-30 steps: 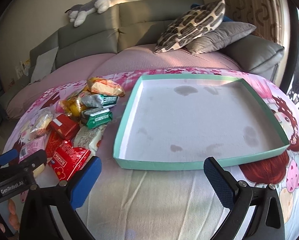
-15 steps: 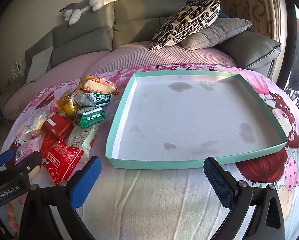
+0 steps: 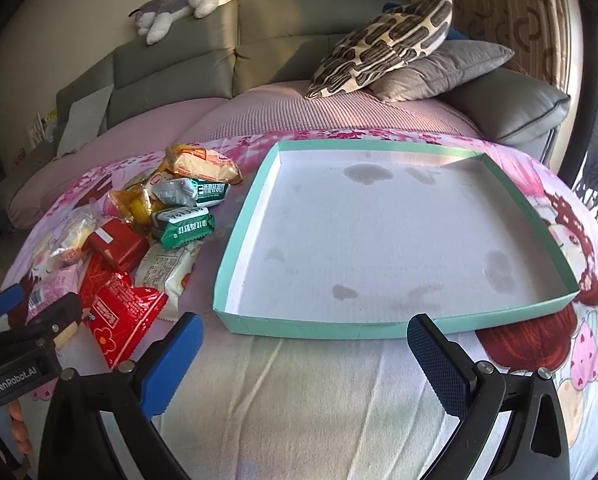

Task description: Organize snacks

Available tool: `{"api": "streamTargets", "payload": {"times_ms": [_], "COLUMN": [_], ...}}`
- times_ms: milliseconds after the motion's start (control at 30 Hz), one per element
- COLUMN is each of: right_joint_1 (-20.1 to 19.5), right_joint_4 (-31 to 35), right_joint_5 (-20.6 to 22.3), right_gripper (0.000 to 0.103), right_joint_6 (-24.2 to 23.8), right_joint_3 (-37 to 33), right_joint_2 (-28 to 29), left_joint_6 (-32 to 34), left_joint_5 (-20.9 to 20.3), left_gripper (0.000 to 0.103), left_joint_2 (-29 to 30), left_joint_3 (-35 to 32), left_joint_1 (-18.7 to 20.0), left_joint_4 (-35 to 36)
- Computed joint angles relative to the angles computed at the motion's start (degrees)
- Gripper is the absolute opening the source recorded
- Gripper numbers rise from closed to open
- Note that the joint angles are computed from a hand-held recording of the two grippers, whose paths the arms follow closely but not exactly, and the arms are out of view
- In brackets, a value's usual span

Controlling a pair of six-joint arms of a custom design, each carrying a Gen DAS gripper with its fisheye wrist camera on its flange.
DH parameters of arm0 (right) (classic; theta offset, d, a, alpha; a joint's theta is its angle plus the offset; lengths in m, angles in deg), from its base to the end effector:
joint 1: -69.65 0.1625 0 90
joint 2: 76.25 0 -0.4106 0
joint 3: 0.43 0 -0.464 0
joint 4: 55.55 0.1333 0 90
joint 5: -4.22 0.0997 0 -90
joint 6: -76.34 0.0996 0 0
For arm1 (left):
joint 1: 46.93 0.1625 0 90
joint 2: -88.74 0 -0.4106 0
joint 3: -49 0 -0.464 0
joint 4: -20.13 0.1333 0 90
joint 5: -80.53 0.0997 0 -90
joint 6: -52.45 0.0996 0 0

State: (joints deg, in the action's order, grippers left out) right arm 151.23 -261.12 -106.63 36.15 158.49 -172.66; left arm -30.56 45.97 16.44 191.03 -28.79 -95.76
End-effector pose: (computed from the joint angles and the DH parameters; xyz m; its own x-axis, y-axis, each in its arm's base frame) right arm 0.0525 -0.3137 0.1827 -0.7312 -0.0641 0.6792 -0.5025 0.7241 -0.4725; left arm -0.2355 -0.3037 0.0086 -0.6359 -0.1357 -0.7598 0.4462 0.7387 -0.5053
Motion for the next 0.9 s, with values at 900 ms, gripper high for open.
{"api": "streamTargets", "payload": {"times_ms": [900], "right_joint_1": [3.9], "right_joint_4": [0.6], "right_joint_5": [3.4], "right_gripper": [0.103], "right_joint_6": [-2.6], "right_joint_3": [0.0], "right_joint_2": [1.7], "left_joint_6": [-4.3], "left_joint_5": [1.2], "left_gripper": [0.103], "left_joint_2": [-8.7], "left_joint_3": [3.9], "left_joint_1": [-1.6], "left_joint_4": [2.0]}}
